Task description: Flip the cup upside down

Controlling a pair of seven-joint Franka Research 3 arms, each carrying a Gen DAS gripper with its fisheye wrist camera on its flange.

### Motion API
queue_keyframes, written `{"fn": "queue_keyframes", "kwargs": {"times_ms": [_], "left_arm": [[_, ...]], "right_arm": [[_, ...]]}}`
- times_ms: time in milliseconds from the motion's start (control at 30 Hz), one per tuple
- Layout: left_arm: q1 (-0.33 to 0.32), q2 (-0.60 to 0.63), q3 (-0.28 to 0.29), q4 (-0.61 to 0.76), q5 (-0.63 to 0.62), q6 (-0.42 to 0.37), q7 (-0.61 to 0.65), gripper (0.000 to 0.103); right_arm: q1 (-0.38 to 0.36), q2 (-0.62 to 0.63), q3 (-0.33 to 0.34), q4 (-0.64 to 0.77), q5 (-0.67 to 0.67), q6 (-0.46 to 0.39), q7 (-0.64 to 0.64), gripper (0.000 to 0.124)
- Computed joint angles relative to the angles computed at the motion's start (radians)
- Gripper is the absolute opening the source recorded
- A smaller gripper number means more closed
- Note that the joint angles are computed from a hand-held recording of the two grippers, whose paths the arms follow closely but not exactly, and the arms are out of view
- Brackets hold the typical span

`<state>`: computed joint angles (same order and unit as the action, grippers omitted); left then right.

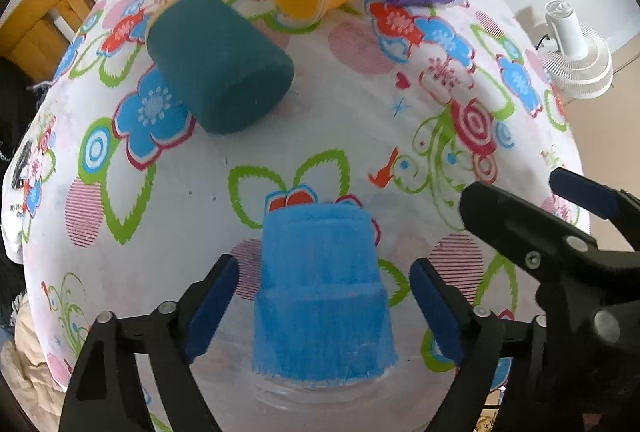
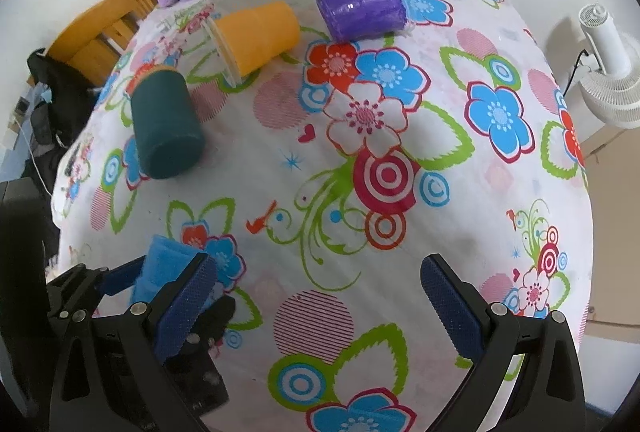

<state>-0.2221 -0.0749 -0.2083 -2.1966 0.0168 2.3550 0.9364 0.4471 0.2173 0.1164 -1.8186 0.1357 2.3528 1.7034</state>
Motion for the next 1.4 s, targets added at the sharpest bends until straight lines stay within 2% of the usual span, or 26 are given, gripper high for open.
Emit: {"fn": "queue_keyframes", "kwargs": {"times_ms": [267,533,800,1100,1200,1400], "left_arm": [[0.004,-0.056,0.006,0.005,0.034,-0.016,0.018,0.091],[0.008,-0.167,0.041,-0.053,0.006,-0.030,0.162,0.092],[0.034,-0.250,0.068,-0.129,0.021,-0.062,0.220,0.093],[0.064,-0.221,0.096,-0.154,0.008,-0.070,0.333,0.095],[0.076,-0.197,0.093,-0.147,0.012,-0.073,0.346,0.095],[0.091,-0.140,0.084,-0.129,0.024,-0.084,0.376,0.095]], "right_arm": [[0.012,-0.039,0.001,0.013,-0.036,0.003,0.026,0.103],[0.026,-0.090,0.013,0.003,-0.062,-0.022,0.119,0.103],[0.063,-0.087,0.040,0.022,-0.100,-0.070,0.186,0.103],[0.112,0.015,0.034,0.128,-0.150,-0.177,0.233,0.101],[0.125,0.079,0.025,0.205,-0.164,-0.270,0.246,0.094],[0.136,0.192,0.012,0.338,-0.134,-0.395,0.218,0.093]]}}
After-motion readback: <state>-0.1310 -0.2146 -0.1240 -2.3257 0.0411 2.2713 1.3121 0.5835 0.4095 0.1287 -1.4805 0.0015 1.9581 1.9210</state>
